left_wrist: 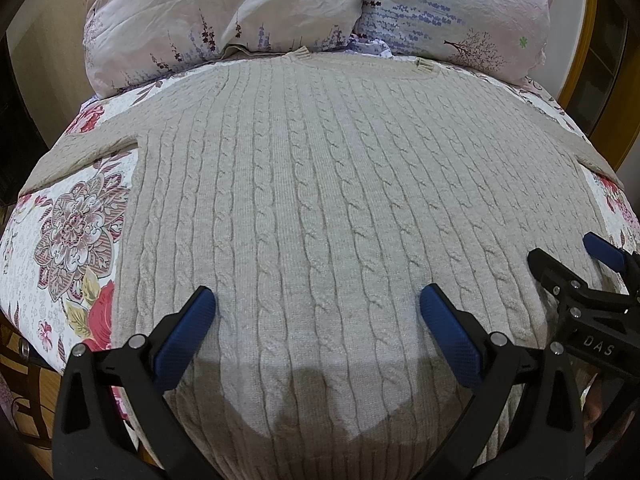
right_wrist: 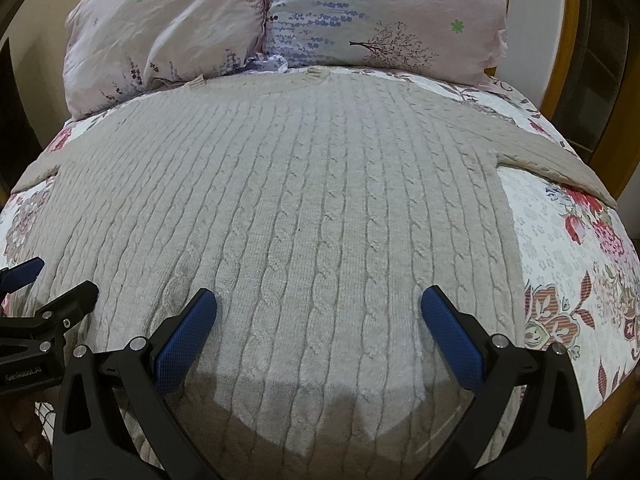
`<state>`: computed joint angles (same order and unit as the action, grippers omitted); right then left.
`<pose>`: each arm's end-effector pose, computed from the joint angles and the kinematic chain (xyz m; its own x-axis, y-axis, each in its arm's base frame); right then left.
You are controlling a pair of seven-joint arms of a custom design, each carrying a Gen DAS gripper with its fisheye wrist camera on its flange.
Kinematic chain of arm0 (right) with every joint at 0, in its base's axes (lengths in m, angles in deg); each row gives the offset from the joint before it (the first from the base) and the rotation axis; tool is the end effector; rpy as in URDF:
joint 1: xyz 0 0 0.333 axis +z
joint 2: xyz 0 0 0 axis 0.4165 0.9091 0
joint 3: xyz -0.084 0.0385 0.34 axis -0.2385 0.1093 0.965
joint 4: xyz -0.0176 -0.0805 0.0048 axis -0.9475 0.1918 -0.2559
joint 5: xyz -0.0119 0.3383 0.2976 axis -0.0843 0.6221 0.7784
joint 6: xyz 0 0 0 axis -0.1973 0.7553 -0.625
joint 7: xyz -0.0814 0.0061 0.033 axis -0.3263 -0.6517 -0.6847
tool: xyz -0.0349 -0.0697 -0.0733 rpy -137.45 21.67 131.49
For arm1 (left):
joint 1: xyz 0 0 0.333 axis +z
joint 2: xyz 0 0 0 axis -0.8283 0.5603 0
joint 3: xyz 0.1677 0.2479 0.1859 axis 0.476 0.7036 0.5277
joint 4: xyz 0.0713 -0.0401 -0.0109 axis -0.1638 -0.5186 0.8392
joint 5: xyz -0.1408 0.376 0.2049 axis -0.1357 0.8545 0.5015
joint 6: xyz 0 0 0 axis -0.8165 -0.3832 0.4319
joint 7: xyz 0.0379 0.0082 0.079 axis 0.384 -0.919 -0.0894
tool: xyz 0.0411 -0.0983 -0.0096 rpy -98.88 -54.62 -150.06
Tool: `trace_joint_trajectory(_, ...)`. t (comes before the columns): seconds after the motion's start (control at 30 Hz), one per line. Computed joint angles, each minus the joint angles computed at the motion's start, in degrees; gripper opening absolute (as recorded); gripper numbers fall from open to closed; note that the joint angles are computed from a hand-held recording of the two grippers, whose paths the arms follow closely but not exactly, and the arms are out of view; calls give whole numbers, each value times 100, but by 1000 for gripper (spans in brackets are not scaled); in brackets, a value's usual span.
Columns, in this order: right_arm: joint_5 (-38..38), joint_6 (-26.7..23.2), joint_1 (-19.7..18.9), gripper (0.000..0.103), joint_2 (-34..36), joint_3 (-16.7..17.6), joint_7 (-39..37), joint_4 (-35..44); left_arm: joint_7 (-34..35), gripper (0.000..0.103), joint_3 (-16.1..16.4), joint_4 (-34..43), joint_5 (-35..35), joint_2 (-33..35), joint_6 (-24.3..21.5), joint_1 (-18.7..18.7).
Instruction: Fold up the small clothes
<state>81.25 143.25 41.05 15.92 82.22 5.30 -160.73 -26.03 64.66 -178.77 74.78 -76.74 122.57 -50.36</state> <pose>0.5840 0.2045 0.4424 0.4460 -0.8947 -0.0251 -0.6919 -0.3268 -0.6438 0.4965 -0.1109 0.4528 0.3758 -0.9267 -0.0098 -0.7619 -0.3029 -0.5725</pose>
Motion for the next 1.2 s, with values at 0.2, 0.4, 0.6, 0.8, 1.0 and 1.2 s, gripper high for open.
trace_joint_trajectory(0.2,238,180,13,102,5,30,-221,-47,-1,101,9,-19,-12,-30,-24,-19)
trace_joint_trajectory(0.4,185,-78,3,102,9,5,-276,36,-103,101,-42,-84,124,-68,84,53)
trace_joint_trajectory(0.6,1805,-974,-163,102,39,-42,-1970,447,314,101,154,-287,-25,-242,458,-3)
trace_joint_trajectory(0.8,2853,-532,-836,92,720,-469,-1322,1625,46,101,211,-639,-23,-817,1006,975)
trace_joint_trajectory(1.0,1737,-1758,-1468,59,2284,-1051,1817,3552,606,101,539,-595,-594,-642,1078,1672)
trace_joint_trajectory(1.2,1687,-1819,-2001,27,3074,-733,2561,4490,515,101,478,-563,-467,-462,1498,2439)
